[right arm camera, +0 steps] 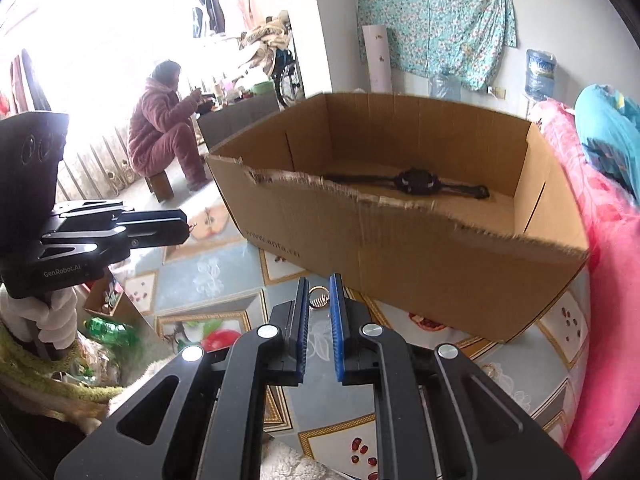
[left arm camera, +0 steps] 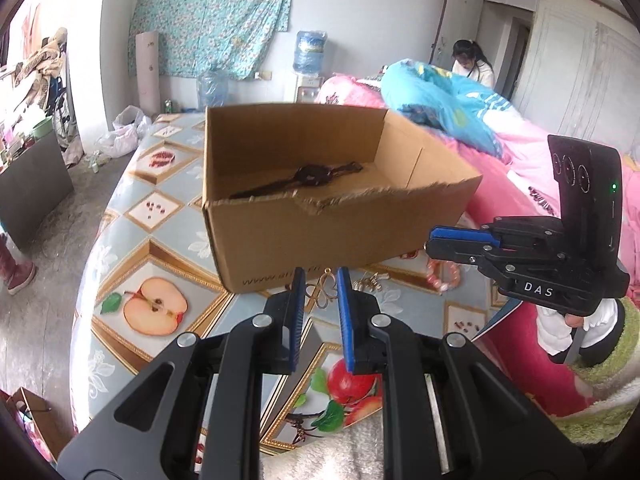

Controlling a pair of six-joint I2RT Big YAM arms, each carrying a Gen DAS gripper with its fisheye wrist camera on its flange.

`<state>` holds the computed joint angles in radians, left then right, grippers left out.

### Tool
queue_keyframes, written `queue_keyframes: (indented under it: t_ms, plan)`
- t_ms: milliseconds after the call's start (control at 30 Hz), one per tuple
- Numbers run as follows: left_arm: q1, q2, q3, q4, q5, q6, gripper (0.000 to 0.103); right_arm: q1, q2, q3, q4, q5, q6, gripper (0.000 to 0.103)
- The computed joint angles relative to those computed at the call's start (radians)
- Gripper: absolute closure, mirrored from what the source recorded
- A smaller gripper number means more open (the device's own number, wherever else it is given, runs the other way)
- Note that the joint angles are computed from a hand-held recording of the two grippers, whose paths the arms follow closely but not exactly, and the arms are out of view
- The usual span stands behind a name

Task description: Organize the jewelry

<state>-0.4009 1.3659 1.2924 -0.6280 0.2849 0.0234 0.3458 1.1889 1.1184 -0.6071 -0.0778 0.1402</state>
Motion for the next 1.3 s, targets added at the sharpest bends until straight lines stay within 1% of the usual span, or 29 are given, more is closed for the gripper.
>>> queue_keyframes:
  t_ms: [100, 200, 233, 300, 367, 400, 467, 533, 567, 633, 667, 700, 733, 767, 867, 900, 967, 1000, 1033, 1133, 1200, 1267, 1300]
  plan:
    - [-0.001, 0.011, 0.058, 0.006, 0.036, 0.021, 0.088, -0.02, -0.021, 0.031, 0.033, -0.01, 0.004, 0.092]
    - [-0.015, 0.07, 0.15, -0.013, 0.034, 0.053, 0.088, -0.054, -0.004, 0.075, 0.046, -0.019, -0.001, 0.092]
    - [-0.021, 0.097, 0.183, -0.023, 0.037, 0.057, 0.088, -0.065, 0.016, 0.099, 0.033, -0.011, -0.011, 0.092]
    - [-0.022, 0.174, 0.275, -0.078, 0.067, 0.046, 0.088, -0.085, 0.062, 0.149, 0.002, -0.019, -0.013, 0.092]
    - [-0.033, 0.247, 0.361, -0.129, 0.048, 0.043, 0.088, -0.11, 0.12, 0.199, -0.037, -0.043, 0.003, 0.092]
    - [-0.04, 0.28, 0.4, -0.15, 0.036, 0.05, 0.088, -0.118, 0.146, 0.221, -0.056, -0.042, 0.007, 0.092]
    - [-0.046, 0.34, 0.473, -0.19, 0.047, 0.051, 0.088, -0.132, 0.203, 0.27, -0.107, -0.026, 0.019, 0.092]
    - [-0.054, 0.398, 0.543, -0.238, 0.039, 0.045, 0.088, -0.15, 0.245, 0.303, -0.137, -0.039, 0.037, 0.092]
    - [-0.061, 0.425, 0.577, -0.26, 0.027, 0.043, 0.088, -0.156, 0.255, 0.306, -0.138, -0.041, 0.045, 0.092]
    - [-0.07, 0.465, 0.628, -0.299, 0.012, 0.042, 0.085, -0.168, 0.273, 0.322, -0.142, -0.048, 0.047, 0.091]
    - [-0.074, 0.48, 0.645, -0.309, 0.006, 0.04, 0.077, -0.171, 0.278, 0.326, -0.141, -0.045, 0.046, 0.091]
    - [-0.077, 0.489, 0.654, -0.312, -0.002, 0.038, 0.073, -0.173, 0.277, 0.326, -0.139, -0.044, 0.047, 0.091]
    - [-0.081, 0.497, 0.663, -0.314, -0.009, 0.034, 0.073, -0.176, 0.277, 0.326, -0.134, -0.049, 0.05, 0.09]
    - [-0.081, 0.505, 0.674, -0.318, -0.01, 0.031, 0.072, -0.179, 0.275, 0.324, -0.128, -0.053, 0.052, 0.084]
    - [-0.081, 0.502, 0.676, -0.312, -0.013, 0.015, 0.069, -0.181, 0.252, 0.309, -0.106, -0.045, 0.055, 0.075]
    - [-0.081, 0.495, 0.668, -0.301, -0.015, 0.01, 0.068, -0.183, 0.242, 0.299, -0.095, -0.047, 0.056, 0.074]
    - [-0.079, 0.472, 0.642, -0.28, -0.015, 0.005, 0.066, -0.183, 0.213, 0.276, -0.071, -0.046, 0.061, 0.063]
    - [-0.077, 0.457, 0.625, -0.267, -0.014, 0.003, 0.063, -0.182, 0.2, 0.265, -0.061, -0.045, 0.065, 0.061]
    - [-0.076, 0.441, 0.607, -0.255, -0.016, 0.001, 0.062, -0.18, 0.182, 0.25, -0.05, -0.043, 0.069, 0.058]
    - [-0.067, 0.38, 0.534, -0.208, -0.012, -0.011, 0.061, -0.172, 0.129, 0.207, -0.022, -0.031, 0.086, 0.053]
    - [-0.061, 0.333, 0.479, -0.168, -0.005, -0.021, 0.058, -0.158, 0.082, 0.166, 0.003, -0.024, 0.091, 0.049]
    - [-0.053, 0.275, 0.409, -0.123, -0.002, -0.024, 0.056, -0.131, 0.025, 0.112, 0.035, 0.001, 0.098, 0.039]
    - [-0.049, 0.247, 0.374, -0.103, 0.001, -0.026, 0.054, -0.115, -0.005, 0.081, 0.054, 0.017, 0.107, 0.038]
